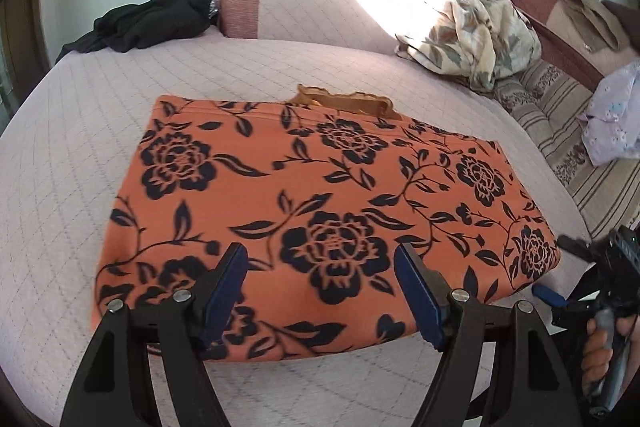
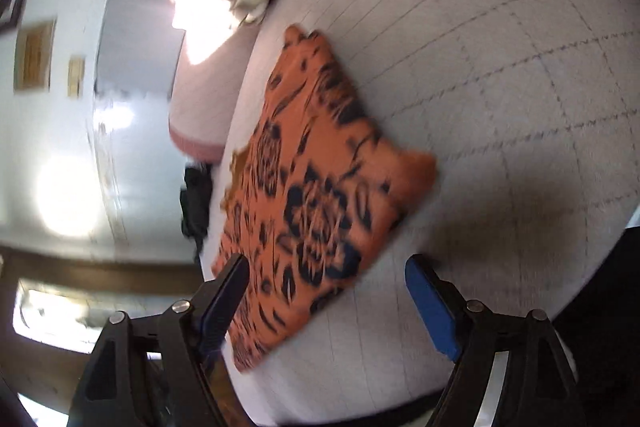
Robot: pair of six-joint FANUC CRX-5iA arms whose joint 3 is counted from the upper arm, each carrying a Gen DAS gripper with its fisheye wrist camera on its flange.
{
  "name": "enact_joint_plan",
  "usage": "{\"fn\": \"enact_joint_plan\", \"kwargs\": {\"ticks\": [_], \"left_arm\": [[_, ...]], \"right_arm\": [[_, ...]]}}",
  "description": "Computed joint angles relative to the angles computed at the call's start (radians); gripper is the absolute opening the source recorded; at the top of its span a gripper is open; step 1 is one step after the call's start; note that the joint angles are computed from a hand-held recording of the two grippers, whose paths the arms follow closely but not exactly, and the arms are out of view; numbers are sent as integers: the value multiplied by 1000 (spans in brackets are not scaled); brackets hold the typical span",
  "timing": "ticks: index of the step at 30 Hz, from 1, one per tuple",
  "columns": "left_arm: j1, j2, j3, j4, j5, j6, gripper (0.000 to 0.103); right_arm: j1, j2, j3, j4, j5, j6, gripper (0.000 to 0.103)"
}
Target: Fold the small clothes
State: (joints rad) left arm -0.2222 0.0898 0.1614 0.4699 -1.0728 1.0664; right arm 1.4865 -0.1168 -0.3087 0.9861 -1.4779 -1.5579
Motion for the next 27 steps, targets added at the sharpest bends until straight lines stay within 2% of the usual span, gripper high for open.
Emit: {"fn": "enact_joint_plan", "kwargs": {"ticks": [3, 4, 5, 6, 7, 10, 12, 13, 14, 15, 17, 18, 19, 20, 22, 24, 25, 27], "left_arm": [[-25, 14, 15, -31, -2, 38, 76], [-35, 25, 29, -52, -13, 62, 76], [-43, 35, 36, -62, -20, 76, 76], [-48, 40, 42, -72, -24, 87, 76], [-54, 42, 46, -80, -26, 91, 76], [-66, 22, 18, -67, 22, 62, 76], [-82, 37, 36, -92, 21, 76, 76], [-95, 64, 70, -124, -13, 97, 76], [-112, 99, 115, -174, -61, 120, 76], [-125, 110, 130, -212, -67, 127, 76], [-142, 95, 118, -242, -30, 107, 77], [-139, 96, 122, -229, -36, 101, 77], [-129, 92, 113, -193, -29, 93, 77], [-118, 84, 96, -151, -15, 84, 77], [-104, 77, 71, -92, 12, 60, 77], [-111, 120, 123, -133, -46, 79, 77], [-114, 124, 117, -143, -41, 74, 77], [-124, 100, 77, -151, 20, 16, 79]], "right_arm": [[-17, 0, -2, 1, -45, 15, 79], [-20, -9, -16, 0, -44, -19, 64], [-25, -25, -37, -6, -20, -48, 24], [-24, -40, -47, -17, -7, -42, 7], [-22, -35, -29, -29, -21, -2, 7], [-23, 44, 138, -65, -139, 279, 7], [-34, 54, 183, -143, -155, 373, 7], [-45, 28, 158, -201, -105, 357, 12], [-41, -15, 91, -207, -35, 288, 13], [-18, -42, 41, -161, -18, 202, 13], [15, -50, 59, -153, -69, 186, 33], [36, -37, 98, -154, -131, 214, 37], [50, -28, 129, -150, -181, 250, 46], [60, -19, 158, -141, -230, 300, 61], [49, -25, 190, -123, -276, 423, 70], [1, -67, 168, -91, -248, 550, 70], [-34, -92, 151, -88, -207, 610, 70], [-148, -151, 114, -136, -79, 714, 70]]}}
